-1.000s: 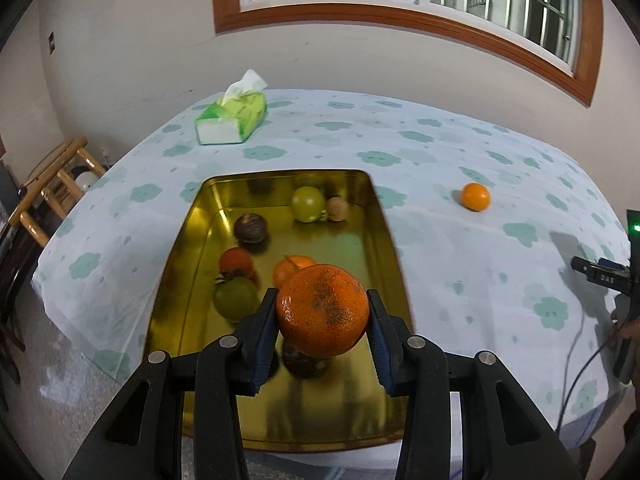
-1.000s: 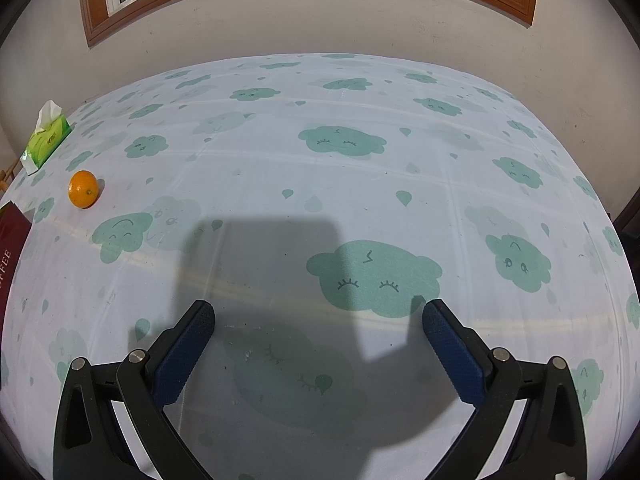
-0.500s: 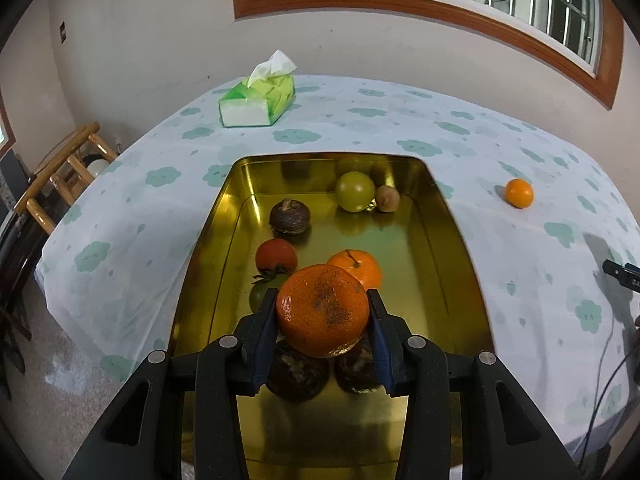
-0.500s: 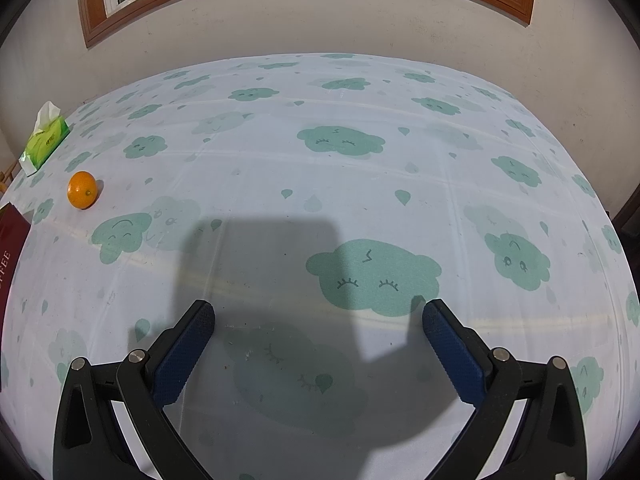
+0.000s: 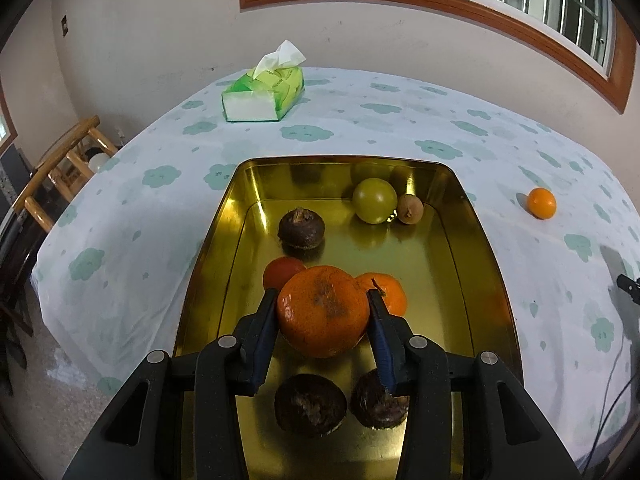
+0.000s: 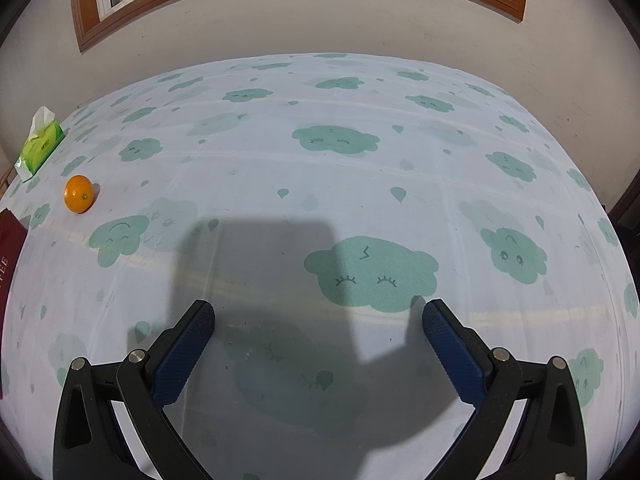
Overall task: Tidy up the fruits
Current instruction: 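Carry the tangerine into the gold tray and open the left tool, then grasp the last tangerine on the table with the right tool, then carry the tangerine into the gold tray and open the right tool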
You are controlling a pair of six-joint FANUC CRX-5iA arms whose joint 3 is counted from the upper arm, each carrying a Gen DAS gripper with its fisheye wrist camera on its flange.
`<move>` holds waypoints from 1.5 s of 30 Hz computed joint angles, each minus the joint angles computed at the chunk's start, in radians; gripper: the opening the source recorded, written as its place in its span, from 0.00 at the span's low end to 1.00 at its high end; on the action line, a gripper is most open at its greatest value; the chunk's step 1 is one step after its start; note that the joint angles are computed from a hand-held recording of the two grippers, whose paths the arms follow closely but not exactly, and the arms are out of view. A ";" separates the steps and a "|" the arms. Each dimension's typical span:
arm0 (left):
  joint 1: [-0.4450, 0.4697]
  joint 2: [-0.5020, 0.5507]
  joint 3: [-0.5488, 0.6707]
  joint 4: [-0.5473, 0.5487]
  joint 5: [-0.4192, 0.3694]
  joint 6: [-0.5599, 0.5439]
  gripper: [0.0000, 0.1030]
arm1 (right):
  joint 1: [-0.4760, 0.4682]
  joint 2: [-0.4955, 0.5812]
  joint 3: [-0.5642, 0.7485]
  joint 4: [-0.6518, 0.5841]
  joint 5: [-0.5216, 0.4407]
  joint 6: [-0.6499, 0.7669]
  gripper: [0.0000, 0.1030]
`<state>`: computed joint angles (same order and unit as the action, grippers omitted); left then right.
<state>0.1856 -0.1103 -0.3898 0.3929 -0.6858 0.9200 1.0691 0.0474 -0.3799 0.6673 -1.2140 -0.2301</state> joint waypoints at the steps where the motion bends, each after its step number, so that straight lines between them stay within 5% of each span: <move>1: -0.003 0.000 0.002 -0.004 0.005 0.001 0.45 | 0.000 0.002 0.002 0.000 0.001 0.002 1.00; 4: -0.013 -0.009 -0.001 -0.017 0.036 0.009 0.58 | 0.008 0.005 0.001 0.020 -0.006 0.001 1.00; 11: -0.019 -0.014 0.008 0.014 0.052 -0.004 0.62 | 0.005 -0.032 -0.073 0.256 0.185 -0.067 1.00; 19: -0.001 -0.044 -0.024 0.113 0.001 -0.068 0.64 | -0.088 0.062 0.050 0.195 0.506 0.267 0.92; 25: 0.004 -0.077 -0.041 0.092 -0.025 -0.059 0.66 | -0.129 0.183 0.210 0.072 0.532 0.530 0.76; 36: 0.041 -0.106 -0.043 0.033 -0.053 -0.011 0.66 | -0.182 0.293 0.361 -0.058 0.532 0.765 0.75; 40: 0.051 -0.111 -0.042 0.008 -0.053 0.027 0.66 | -0.185 0.327 0.417 -0.110 0.475 0.828 0.35; 45: 0.075 -0.144 -0.067 0.015 -0.051 0.029 0.66 | -0.154 0.273 0.380 -0.146 0.500 0.780 0.34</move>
